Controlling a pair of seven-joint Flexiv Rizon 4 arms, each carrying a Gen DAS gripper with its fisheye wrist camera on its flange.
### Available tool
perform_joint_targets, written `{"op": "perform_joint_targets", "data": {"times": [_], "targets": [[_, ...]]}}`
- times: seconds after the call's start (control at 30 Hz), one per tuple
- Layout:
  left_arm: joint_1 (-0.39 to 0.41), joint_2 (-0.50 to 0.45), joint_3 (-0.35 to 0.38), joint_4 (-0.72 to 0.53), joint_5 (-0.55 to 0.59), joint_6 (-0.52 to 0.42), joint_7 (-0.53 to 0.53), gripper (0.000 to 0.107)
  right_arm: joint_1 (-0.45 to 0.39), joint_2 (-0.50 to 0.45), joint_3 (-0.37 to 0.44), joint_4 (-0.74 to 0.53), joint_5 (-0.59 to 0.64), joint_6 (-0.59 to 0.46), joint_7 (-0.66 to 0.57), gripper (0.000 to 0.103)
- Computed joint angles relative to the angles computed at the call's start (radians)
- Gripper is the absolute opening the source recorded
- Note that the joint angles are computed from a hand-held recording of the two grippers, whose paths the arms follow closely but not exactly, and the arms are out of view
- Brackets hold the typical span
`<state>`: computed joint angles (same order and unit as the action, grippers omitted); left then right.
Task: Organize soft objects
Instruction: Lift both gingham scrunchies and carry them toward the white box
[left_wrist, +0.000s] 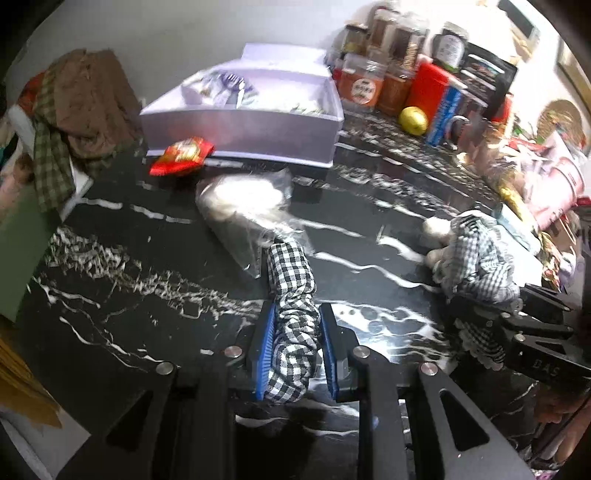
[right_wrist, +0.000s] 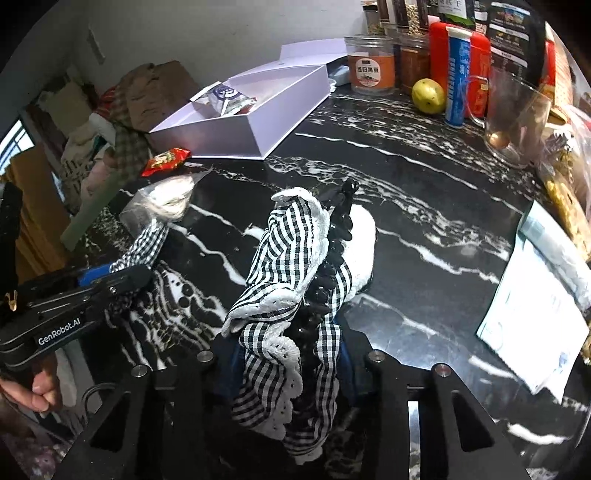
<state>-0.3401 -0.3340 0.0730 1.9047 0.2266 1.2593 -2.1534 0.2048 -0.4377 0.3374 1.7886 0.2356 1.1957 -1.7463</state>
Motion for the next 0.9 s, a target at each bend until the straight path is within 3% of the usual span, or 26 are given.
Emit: {"op": "perform_joint_targets", "data": {"times": [0.3, 0.57, 0.9], "targets": [[-0.016, 0.035, -0.02, 0.037, -0.029, 0.06, 0.016, 0.023, -0.019, 0.05, 0.028, 0.043, 0.063, 0.015, -0.059, 0.04], [-0.076, 0.069, 0.028, -0.001, 0.105, 0.071, -0.113, 0.023, -0.039, 0.095, 0.057, 0.05, 0.15, 0.03, -0.181, 0.04], [-0.064, 0.088, 0.015, -0.041, 0.165, 0.114, -0.14, 0.023, -0.027, 0.14, 0.046, 0.026, 0.213, 0.041, -0.273, 0.04]]}}
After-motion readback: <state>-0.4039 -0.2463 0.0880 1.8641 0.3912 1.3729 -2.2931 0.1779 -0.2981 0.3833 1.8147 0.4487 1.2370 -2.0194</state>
